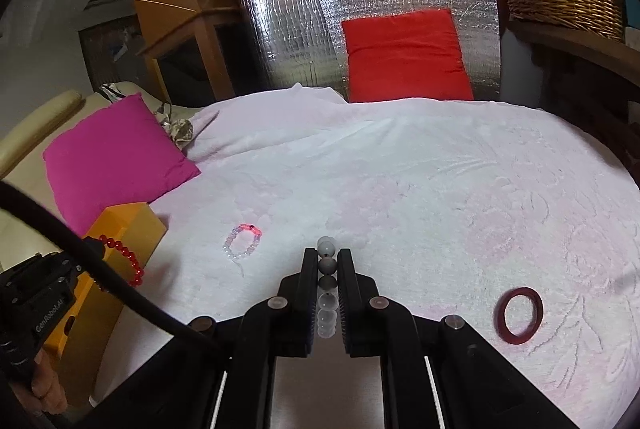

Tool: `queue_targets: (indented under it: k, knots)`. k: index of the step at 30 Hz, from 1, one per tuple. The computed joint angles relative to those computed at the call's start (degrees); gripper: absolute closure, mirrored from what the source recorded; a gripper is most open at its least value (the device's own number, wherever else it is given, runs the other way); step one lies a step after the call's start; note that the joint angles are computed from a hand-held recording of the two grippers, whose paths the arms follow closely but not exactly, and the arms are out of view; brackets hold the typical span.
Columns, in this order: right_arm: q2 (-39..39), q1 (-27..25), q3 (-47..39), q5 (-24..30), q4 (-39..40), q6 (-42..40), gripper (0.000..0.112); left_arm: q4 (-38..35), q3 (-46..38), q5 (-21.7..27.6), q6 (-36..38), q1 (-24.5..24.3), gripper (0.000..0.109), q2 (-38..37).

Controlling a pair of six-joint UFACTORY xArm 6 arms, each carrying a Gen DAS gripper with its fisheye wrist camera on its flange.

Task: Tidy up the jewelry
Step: 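Lift the red bracelet with left tool while right tool lifts white bracelet toward box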

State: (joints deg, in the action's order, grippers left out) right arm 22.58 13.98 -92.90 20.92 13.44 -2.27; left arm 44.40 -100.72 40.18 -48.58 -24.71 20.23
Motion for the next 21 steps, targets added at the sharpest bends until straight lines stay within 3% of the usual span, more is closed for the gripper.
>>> queue_targets:
  k: [21]
  knots:
    - [-2.36,2.25,2.97,-3.17,7.58,-6.69,0.102,6.20,4.08,3.08,-8.13,-0.61,0.099,-4.38]
